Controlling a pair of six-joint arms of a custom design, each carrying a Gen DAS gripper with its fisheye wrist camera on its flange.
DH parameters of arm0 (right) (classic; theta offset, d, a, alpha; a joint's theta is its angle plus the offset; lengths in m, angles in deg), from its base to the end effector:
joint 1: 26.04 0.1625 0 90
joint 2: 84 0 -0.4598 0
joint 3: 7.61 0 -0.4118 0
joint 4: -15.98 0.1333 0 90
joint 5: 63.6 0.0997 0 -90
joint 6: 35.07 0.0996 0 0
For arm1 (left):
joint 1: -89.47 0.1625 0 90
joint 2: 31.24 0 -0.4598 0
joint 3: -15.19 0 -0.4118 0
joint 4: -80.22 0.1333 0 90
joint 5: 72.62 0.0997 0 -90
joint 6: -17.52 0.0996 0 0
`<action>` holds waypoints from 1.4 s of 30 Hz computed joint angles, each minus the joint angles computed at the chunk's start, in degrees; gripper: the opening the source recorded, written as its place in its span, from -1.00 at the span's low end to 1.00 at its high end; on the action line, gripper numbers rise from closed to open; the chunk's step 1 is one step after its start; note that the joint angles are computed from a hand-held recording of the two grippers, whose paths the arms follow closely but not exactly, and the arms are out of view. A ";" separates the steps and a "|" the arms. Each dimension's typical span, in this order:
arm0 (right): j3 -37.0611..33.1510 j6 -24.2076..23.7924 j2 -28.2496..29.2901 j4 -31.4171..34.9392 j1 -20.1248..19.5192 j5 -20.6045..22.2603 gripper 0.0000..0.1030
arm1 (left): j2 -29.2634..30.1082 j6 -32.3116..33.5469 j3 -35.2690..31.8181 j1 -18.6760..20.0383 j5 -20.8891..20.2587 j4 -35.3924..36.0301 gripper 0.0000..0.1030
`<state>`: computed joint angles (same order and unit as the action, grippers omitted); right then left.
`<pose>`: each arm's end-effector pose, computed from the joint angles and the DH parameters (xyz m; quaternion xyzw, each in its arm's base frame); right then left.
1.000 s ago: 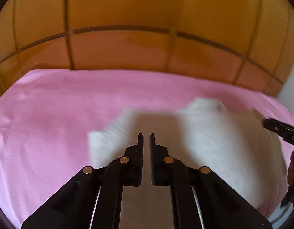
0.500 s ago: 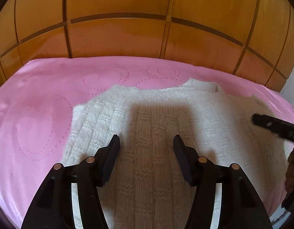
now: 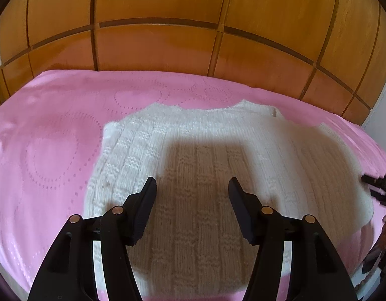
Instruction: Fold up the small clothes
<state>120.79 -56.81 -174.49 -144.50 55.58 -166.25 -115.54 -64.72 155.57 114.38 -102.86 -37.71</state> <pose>0.0437 -0.4687 0.3410 0.0803 -0.9512 0.2417 0.1745 -0.2157 -0.3420 0.1870 -0.0056 0.8497 -0.4044 0.3383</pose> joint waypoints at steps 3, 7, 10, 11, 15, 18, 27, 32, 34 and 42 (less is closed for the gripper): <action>0.96 0.38 -2.48 5.02 -3.40 5.51 0.68 | -0.40 -0.83 0.22 -0.53 -0.29 1.00 0.14; 1.51 -0.38 -4.88 10.78 -5.92 12.28 0.48 | -0.78 -1.24 0.64 -0.92 -0.56 1.18 0.14; 0.76 0.14 -4.76 14.96 -5.86 14.58 -0.25 | -0.89 -1.12 1.27 -0.95 -1.25 0.09 0.14; 0.49 0.18 -4.73 16.10 -5.87 15.79 -0.53 | -0.91 -0.90 1.52 -0.90 -1.41 -0.49 0.14; 0.13 0.19 -4.99 16.54 -3.10 18.67 -0.63 | -1.37 2.29 2.99 0.12 -3.01 -5.82 0.14; -0.06 -0.80 -5.68 16.11 0.68 20.26 -0.67 | -2.04 4.13 4.13 0.69 -3.54 -9.60 0.14; -1.81 -0.96 -1.01 13.94 14.25 22.38 -0.72 | -6.00 7.51 7.18 0.59 -5.34 -17.01 0.14; -2.50 -1.09 3.99 13.02 20.30 22.44 -0.74 | -15.65 4.97 10.71 -1.31 -6.97 -17.86 0.14; -2.62 -1.15 6.34 12.09 22.56 21.80 -0.75 | -21.04 0.22 11.21 -2.75 -6.44 -11.43 0.14; -1.62 -3.49 15.22 11.11 28.75 20.47 -1.00 | -36.83 -17.92 9.64 -7.39 -4.43 16.71 0.14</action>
